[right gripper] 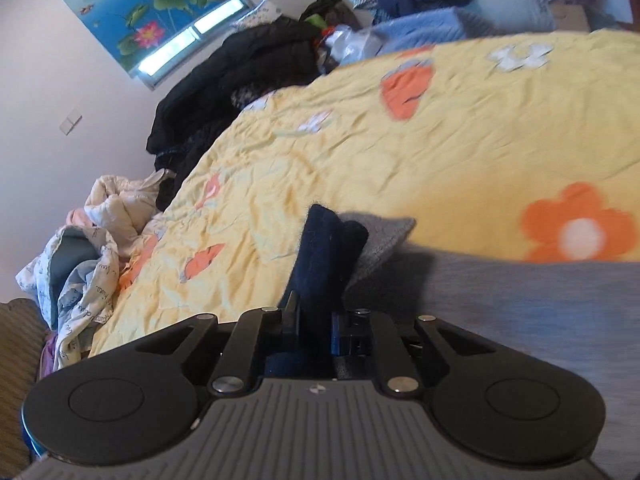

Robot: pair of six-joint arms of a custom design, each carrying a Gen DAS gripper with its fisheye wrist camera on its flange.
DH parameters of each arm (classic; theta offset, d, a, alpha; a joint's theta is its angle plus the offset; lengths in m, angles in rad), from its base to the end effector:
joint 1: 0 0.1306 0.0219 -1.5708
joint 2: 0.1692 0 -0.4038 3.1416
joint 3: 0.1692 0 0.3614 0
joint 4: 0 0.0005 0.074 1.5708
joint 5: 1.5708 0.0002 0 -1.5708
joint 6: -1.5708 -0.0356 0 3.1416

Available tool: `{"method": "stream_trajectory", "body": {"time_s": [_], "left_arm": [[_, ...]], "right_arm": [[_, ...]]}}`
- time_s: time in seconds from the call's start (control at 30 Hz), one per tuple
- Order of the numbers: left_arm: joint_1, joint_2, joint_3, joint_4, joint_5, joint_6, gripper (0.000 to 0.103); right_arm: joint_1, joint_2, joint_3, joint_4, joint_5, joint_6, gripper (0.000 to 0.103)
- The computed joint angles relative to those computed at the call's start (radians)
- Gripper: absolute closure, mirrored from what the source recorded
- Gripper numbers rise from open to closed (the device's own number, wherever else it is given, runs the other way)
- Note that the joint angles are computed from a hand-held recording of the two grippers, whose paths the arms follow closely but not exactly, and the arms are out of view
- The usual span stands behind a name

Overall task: Fold small clothes
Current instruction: 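Fold the held grey sweater over itself with both tools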

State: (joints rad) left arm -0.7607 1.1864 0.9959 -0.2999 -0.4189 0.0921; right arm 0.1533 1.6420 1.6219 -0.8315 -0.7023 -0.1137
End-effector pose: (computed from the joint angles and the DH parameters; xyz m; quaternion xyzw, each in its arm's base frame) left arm 0.2881 -0.2549 0.4063 0.1742 0.8275 -0.0457 0.5318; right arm 0.5360 0.1056 0.4393 -0.1384 0.8764 0.3631 0.2846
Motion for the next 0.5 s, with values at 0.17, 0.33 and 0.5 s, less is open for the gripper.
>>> {"method": "stream_trajectory", "body": {"time_s": [0.17, 0.33, 0.5], "left_arm": [[-0.084, 0.089, 0.068, 0.036, 0.100, -0.024, 0.097], [-0.137, 0.210, 0.155, 0.012, 0.131, -0.048, 0.097], [-0.145, 0.297, 0.220, -0.050, 0.138, -0.055, 0.097]], "right_arm": [[-0.169, -0.051, -0.015, -0.087, 0.003, 0.127, 0.082], [-0.290, -0.057, -0.072, -0.082, 0.020, 0.152, 0.082], [-0.321, -0.037, -0.135, -0.025, -0.015, 0.119, 0.080]]}}
